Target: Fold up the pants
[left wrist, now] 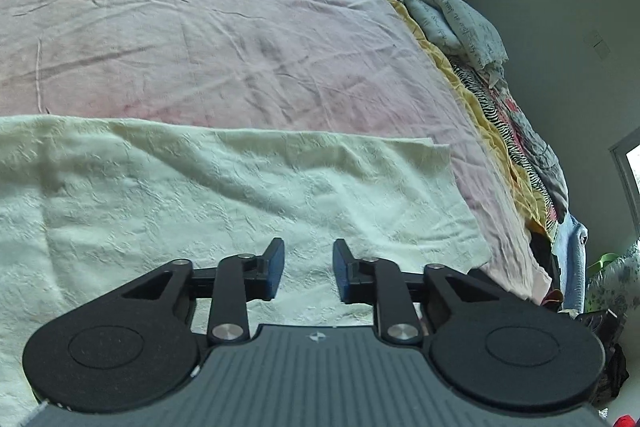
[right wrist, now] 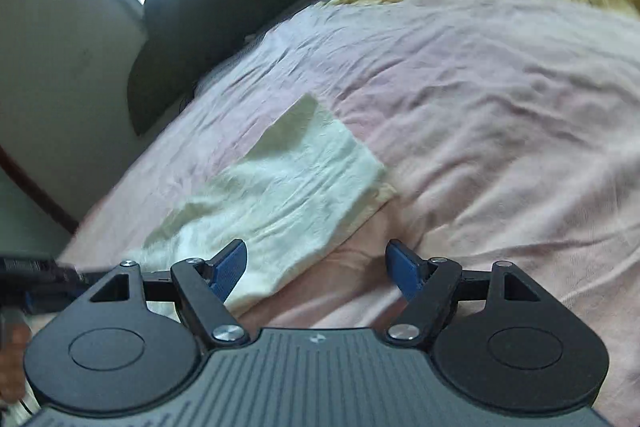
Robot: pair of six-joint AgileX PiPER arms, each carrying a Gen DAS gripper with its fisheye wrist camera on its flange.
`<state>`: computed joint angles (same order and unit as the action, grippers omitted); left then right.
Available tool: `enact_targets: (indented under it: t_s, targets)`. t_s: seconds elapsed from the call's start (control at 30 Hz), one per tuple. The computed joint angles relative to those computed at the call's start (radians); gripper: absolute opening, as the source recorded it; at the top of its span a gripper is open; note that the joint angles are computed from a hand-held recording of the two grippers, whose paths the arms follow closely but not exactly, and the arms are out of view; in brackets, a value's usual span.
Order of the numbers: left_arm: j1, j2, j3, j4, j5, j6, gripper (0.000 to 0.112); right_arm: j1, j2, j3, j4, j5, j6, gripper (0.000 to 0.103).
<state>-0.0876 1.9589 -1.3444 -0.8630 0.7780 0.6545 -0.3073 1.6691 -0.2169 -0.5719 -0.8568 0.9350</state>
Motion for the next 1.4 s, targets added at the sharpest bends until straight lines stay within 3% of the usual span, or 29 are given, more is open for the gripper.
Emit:
enact_targets:
  t_s: [0.07,0.2,0.27,0.33,0.4,0.43,0.47,0.57,0.87,0.9,0.97,1.1,1.13,1.17,1.27,1.37,1.4]
  targets:
    - [-0.006,0.011,-0.003,-0.001,0.005,0.003,0.035,-0.055,0.081,-0.012,-0.028,-0.112,0.037,0.076]
    - [-0.021,0.021,-0.020,0.003,0.002,-0.005,0.041,-0.054,0.175,-0.123,-0.062,-0.144,0.161,0.080]
    - [-0.028,0.028,-0.033,0.008,-0.002,-0.024,0.044,-0.038,0.204,-0.160,-0.057,-0.160,0.197,0.092]
    - [-0.034,0.038,-0.048,0.015,-0.006,-0.038,0.048,-0.015,0.206,-0.202,-0.082,-0.134,0.227,0.094]
    - [-0.044,0.052,-0.067,0.035,-0.009,-0.062,0.049,0.038,0.194,-0.219,-0.024,-0.081,0.199,0.086]
    - [-0.049,0.057,-0.074,0.039,-0.011,-0.069,0.049,0.055,0.188,-0.225,-0.006,-0.051,0.182,0.052]
    - [-0.054,0.064,-0.084,0.043,-0.009,-0.074,0.049,0.058,0.192,-0.234,-0.010,-0.028,0.187,0.027]
    - [-0.067,0.075,-0.102,0.056,-0.008,-0.083,0.049,-0.008,0.251,-0.230,-0.096,-0.112,0.291,0.027]
    - [-0.092,0.087,-0.122,0.058,-0.013,-0.087,0.050,-0.025,0.149,-0.115,-0.141,-0.080,0.406,0.029]
    - [-0.095,0.086,-0.121,0.055,-0.012,-0.083,0.050,-0.028,0.144,-0.111,-0.145,-0.073,0.402,0.031]
    - [-0.102,0.083,-0.117,0.056,-0.016,-0.082,0.050,-0.019,0.181,-0.145,-0.129,-0.102,0.400,0.048]
    - [-0.114,0.083,-0.118,0.063,-0.024,-0.105,0.050,0.008,0.246,-0.259,-0.103,-0.100,0.457,0.055]
    - [-0.116,0.081,-0.118,0.067,-0.027,-0.109,0.050,0.014,0.265,-0.263,-0.075,-0.137,0.445,0.044]
    - [-0.116,0.080,-0.120,0.067,-0.026,-0.109,0.050,0.011,0.278,-0.275,-0.087,-0.150,0.444,0.007]
    - [-0.110,0.079,-0.129,0.065,-0.028,-0.102,0.051,0.049,0.235,-0.272,-0.037,-0.065,0.366,0.008]
    - [-0.107,0.097,-0.155,0.084,-0.030,-0.132,0.052,0.148,0.142,-0.230,0.155,0.040,0.111,0.008]
    - [-0.106,0.107,-0.170,0.085,-0.022,-0.144,0.052,0.194,0.098,-0.239,0.219,0.118,0.011,0.008]
